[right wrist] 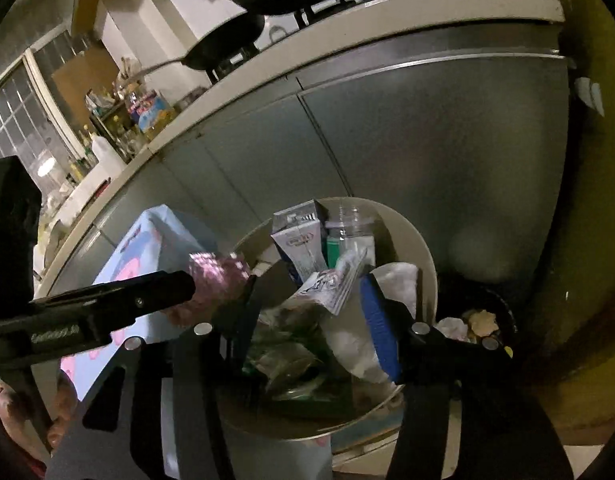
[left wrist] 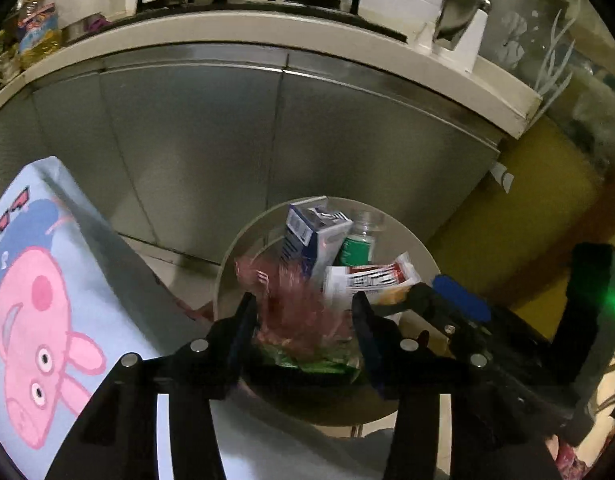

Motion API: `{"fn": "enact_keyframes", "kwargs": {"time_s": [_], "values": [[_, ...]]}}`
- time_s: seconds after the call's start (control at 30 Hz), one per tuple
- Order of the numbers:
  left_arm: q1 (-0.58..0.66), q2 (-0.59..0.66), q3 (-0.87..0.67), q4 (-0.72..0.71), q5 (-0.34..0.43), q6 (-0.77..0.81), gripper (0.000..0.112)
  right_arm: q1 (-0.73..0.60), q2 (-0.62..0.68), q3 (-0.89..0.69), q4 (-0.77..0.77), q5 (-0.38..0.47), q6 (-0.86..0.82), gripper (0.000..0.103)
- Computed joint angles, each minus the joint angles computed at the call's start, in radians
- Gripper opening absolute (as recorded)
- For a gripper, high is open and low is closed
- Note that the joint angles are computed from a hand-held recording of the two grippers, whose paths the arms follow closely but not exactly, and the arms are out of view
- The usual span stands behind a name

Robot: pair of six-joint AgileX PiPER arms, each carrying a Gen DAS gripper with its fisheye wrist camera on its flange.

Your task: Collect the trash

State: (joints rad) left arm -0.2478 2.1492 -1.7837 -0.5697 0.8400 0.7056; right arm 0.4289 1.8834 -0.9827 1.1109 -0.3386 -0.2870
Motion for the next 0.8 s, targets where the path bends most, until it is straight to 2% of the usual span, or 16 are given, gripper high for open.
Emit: {"fn": "enact_keyframes", "kwargs": {"time_s": [0.13, 0.27, 0.37, 0.43, 0.5, 0.6, 0.7, 0.8], "values": [[0.050, -0.106, 0.116, -0.075, -0.028, 0.086, 0.051, 0.077, -0.075, 0.076, 0.023, -0.095, 0.032, 0.051], [0.128, -0.269, 0.288, -0.191, -0.055, 0.216, 0.062, 0.205, -0.172, 0.177, 0.090, -0.201, 0.093, 0.051], [0.213, -0.414, 0.441, -0.298, -0.053, 0.334, 0.071, 0.333, -0.232, 0.243, 0.162, -0.294, 0.163, 0.051], [0.295, -0.516, 0.549, -0.369, -0.035, 0.433, 0.085, 0.466, -0.256, 0.265, 0.264, -0.390, 0.175, 0.055], [0.365, -0.602, 0.638, -0.400, -0.042, 0.497, 0.096, 0.575, -0.260, 0.255, 0.382, -0.465, 0.134, 0.064], [0.504, -0.716, 0.754, -0.418, -0.002, 0.595, 0.099, 0.704, -0.258, 0.218, 0.520, -0.517, 0.078, 0.068], [0.601, -0.788, 0.825, -0.384, 0.014, 0.632, 0.099, 0.789, -0.256, 0.192, 0.583, -0.536, 0.079, 0.075], [0.701, -0.822, 0.854, -0.363, 0.071, 0.655, 0.099, 0.868, -0.237, 0.144, 0.632, -0.572, 0.076, 0.079]]}}
